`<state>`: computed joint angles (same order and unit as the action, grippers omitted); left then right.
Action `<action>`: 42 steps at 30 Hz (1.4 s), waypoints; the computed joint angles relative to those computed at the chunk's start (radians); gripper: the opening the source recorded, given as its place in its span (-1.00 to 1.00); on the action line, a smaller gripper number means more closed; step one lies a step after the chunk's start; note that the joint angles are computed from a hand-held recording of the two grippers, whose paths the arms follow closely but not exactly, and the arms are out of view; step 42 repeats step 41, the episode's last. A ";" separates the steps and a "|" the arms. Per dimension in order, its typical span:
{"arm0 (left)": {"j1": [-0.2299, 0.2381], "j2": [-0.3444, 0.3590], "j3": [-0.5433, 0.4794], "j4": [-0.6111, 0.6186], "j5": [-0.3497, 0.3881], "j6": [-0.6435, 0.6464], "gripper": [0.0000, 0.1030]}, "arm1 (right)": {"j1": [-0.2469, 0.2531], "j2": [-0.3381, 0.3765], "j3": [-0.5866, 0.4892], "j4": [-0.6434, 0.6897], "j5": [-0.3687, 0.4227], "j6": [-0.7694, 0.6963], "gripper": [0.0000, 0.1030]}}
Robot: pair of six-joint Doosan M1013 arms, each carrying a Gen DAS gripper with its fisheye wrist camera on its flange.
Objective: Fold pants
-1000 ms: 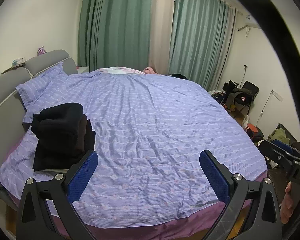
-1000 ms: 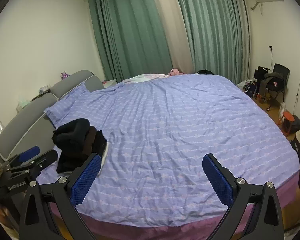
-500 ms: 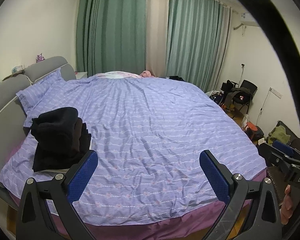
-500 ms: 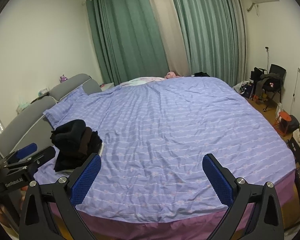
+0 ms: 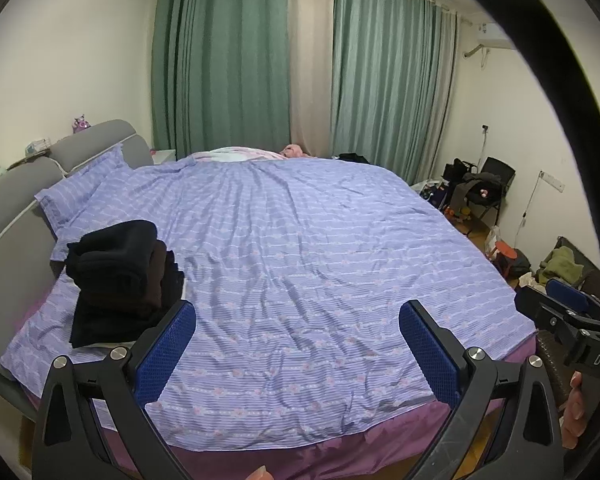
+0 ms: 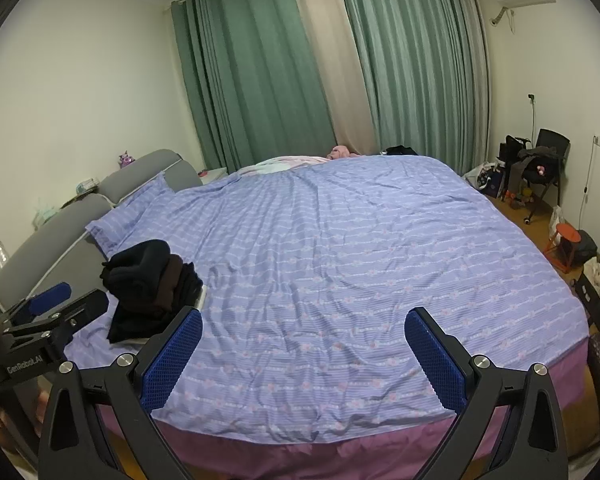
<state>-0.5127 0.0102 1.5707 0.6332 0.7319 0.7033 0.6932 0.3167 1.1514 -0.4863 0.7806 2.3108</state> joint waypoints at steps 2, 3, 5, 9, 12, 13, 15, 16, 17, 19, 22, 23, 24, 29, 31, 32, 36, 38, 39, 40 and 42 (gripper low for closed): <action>-0.004 0.001 0.000 0.013 0.008 -0.005 1.00 | 0.000 0.000 -0.001 0.000 0.002 0.001 0.98; -0.005 0.001 0.000 0.016 0.009 -0.006 1.00 | 0.000 -0.001 0.000 -0.001 0.002 0.001 0.98; -0.006 0.000 0.003 0.015 0.003 -0.001 1.00 | -0.001 -0.002 0.005 -0.002 0.002 0.002 0.98; -0.010 0.000 0.004 0.021 -0.002 0.002 1.00 | -0.005 -0.005 0.009 0.001 0.000 -0.001 0.98; -0.012 0.001 0.003 0.022 -0.003 -0.001 1.00 | -0.005 -0.006 0.009 0.004 0.002 -0.005 0.98; -0.012 0.001 0.003 0.022 -0.003 -0.002 1.00 | -0.006 -0.007 0.010 0.005 0.002 -0.008 0.98; -0.011 0.003 0.001 0.018 0.001 0.003 1.00 | -0.009 -0.008 0.011 0.009 0.000 -0.015 0.98; -0.012 0.004 -0.002 0.014 0.005 0.005 1.00 | -0.010 -0.008 0.012 0.011 0.000 -0.017 0.98; -0.010 0.006 -0.004 0.010 0.007 0.008 1.00 | -0.010 -0.007 0.009 0.011 0.002 -0.018 0.98; -0.011 0.008 -0.006 0.010 0.010 0.007 1.00 | -0.009 -0.006 0.008 0.011 0.004 -0.017 0.98; -0.011 0.010 -0.009 0.008 0.016 0.007 1.00 | -0.014 -0.008 0.011 0.019 0.003 -0.026 0.98; -0.012 0.011 -0.010 0.007 0.016 0.007 1.00 | -0.014 -0.008 0.011 0.018 0.004 -0.025 0.98; -0.013 0.011 -0.010 0.008 0.014 0.006 1.00 | -0.014 -0.008 0.011 0.017 0.004 -0.024 0.98; -0.016 0.011 -0.010 0.012 0.014 0.005 1.00 | -0.016 -0.008 0.012 0.018 -0.002 -0.027 0.98; -0.015 0.010 -0.010 0.013 0.012 0.004 1.00 | -0.017 -0.010 0.016 0.017 -0.006 -0.026 0.98; -0.015 0.011 -0.011 0.013 0.012 0.004 1.00 | -0.020 -0.011 0.018 0.020 -0.009 -0.029 0.98; -0.014 0.010 -0.010 0.009 0.012 0.008 1.00 | -0.023 -0.013 0.020 0.025 -0.012 -0.033 0.98; -0.015 0.011 -0.012 0.008 0.014 0.009 1.00 | -0.023 -0.012 0.018 0.024 -0.010 -0.033 0.98; -0.015 0.010 -0.012 0.008 0.015 0.009 1.00 | -0.023 -0.011 0.017 0.026 -0.009 -0.034 0.98; -0.015 0.011 -0.011 0.009 0.014 0.007 1.00 | -0.024 -0.012 0.018 0.026 -0.009 -0.033 0.98; -0.015 0.011 -0.012 0.009 0.014 0.007 1.00 | -0.023 -0.011 0.017 0.025 -0.008 -0.032 0.98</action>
